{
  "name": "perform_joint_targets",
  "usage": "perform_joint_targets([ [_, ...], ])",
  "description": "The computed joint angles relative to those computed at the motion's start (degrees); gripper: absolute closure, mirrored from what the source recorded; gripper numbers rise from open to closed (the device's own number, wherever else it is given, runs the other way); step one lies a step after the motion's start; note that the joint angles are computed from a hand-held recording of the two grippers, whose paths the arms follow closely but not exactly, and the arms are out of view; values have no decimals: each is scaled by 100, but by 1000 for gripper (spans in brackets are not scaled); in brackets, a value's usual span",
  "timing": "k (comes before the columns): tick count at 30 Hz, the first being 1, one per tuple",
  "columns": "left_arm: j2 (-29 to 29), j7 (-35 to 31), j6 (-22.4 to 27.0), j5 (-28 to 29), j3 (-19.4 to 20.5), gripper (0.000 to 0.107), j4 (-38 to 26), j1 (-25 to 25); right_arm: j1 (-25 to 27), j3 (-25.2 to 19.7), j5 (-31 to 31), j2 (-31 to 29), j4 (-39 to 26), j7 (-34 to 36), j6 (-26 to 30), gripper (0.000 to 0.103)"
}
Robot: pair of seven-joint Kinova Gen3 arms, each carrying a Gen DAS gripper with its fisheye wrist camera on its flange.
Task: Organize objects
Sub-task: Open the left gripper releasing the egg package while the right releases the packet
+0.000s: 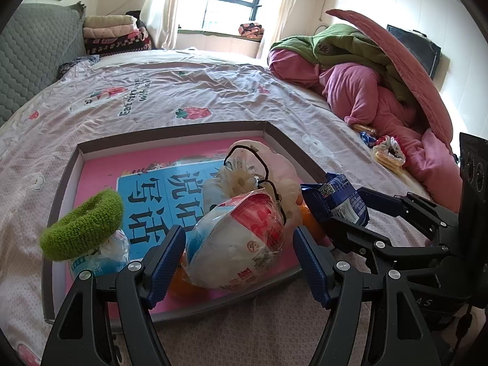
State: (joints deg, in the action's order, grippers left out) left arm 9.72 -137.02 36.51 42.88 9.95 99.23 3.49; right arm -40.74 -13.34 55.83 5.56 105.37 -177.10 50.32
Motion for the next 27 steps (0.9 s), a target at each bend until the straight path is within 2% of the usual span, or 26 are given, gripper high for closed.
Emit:
perform_joint_targets([
  [21, -218, 98, -24, 43, -87, 33, 67, 32, -61, -78, 345, -82, 48, -278, 88, 37],
  [27, -423, 170, -139, 68, -172, 32, 142, 63, -124, -156, 616, -120, 88, -448, 169, 33],
])
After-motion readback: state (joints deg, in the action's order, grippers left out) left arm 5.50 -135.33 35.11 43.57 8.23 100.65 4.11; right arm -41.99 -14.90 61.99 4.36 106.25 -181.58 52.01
